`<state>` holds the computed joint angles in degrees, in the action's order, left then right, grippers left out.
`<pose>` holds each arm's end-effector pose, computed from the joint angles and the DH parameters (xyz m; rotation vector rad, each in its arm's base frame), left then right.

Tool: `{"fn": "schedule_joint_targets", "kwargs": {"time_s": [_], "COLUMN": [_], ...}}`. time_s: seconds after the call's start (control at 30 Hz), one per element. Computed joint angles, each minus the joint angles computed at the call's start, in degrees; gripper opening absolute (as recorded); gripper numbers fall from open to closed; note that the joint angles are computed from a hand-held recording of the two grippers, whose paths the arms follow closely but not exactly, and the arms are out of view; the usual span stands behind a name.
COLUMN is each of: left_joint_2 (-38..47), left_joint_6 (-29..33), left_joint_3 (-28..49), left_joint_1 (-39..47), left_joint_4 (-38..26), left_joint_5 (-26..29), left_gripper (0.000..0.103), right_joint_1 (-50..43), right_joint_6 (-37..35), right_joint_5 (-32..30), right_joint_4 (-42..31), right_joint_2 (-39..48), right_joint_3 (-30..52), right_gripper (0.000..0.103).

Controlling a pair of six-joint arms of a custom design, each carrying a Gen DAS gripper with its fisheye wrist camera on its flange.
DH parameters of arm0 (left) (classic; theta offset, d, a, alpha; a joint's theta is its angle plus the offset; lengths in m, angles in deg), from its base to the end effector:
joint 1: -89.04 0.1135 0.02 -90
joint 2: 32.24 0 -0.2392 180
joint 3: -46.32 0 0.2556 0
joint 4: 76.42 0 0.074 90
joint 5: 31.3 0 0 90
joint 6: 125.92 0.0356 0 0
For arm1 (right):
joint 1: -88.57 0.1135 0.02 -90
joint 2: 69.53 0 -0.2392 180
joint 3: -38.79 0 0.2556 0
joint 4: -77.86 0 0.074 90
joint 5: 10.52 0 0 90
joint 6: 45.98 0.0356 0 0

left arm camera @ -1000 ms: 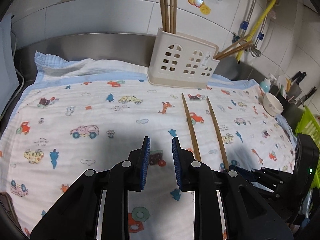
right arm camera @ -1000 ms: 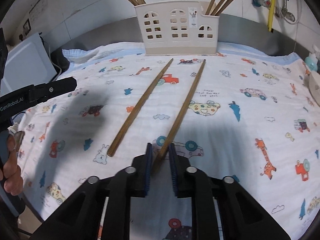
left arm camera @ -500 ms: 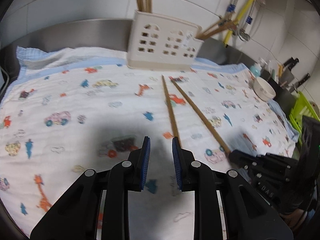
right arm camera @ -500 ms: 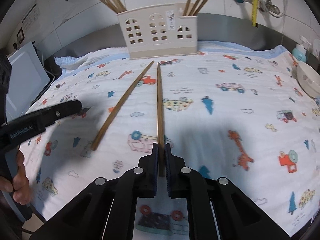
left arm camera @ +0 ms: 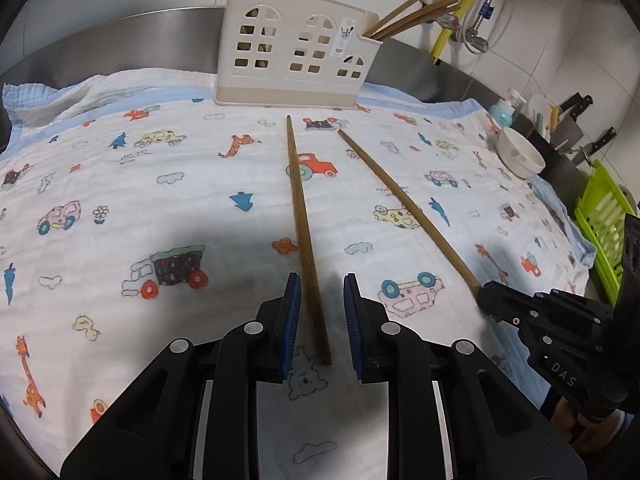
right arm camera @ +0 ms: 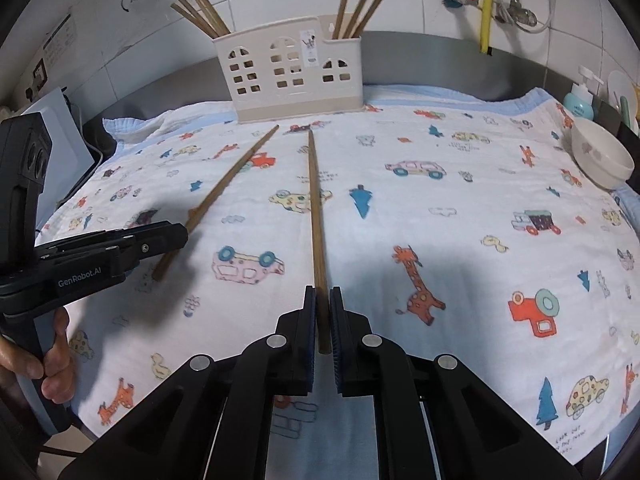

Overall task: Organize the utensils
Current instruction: 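Grasp a chopstick with the left gripper while the right gripper grasps another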

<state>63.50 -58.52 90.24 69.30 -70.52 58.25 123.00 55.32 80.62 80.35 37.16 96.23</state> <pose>0.2619 -0.0937 0.0718 -0.0637 2.3987 -0.3420 0.2731 0.1863 0.0692 -0.4750 2.3689 0.3499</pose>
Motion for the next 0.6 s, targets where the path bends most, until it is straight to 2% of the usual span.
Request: {"fn": "schedule_joint_targets", "kwargs": {"time_s": [0.23, 0.4, 0.6], "left_joint_2": [2.49, 3.20, 0.44], "left_joint_6": [-0.63, -0.78, -1.67], "left_joint_3": [2.45, 4.58, 2.54], "left_joint_1": [-1.14, -3.38, -3.09], "left_joint_4": [-0.95, -4.34, -2.93], "left_joint_5": [-2.06, -7.64, -6.30], "left_gripper": [0.021, 0.008, 0.006], "right_joint_1": [-0.42, -0.27, -0.77], "right_joint_6": [-0.09, 0.01, -0.69], "right_joint_5": [-0.68, -0.68, -1.12], "right_joint_4": [0.68, 0.95, 1.69], "right_joint_2": [0.91, 0.96, -0.18], "right_joint_3": [0.16, 0.10, -0.86], "right_gripper": [0.007, 0.007, 0.007]}}
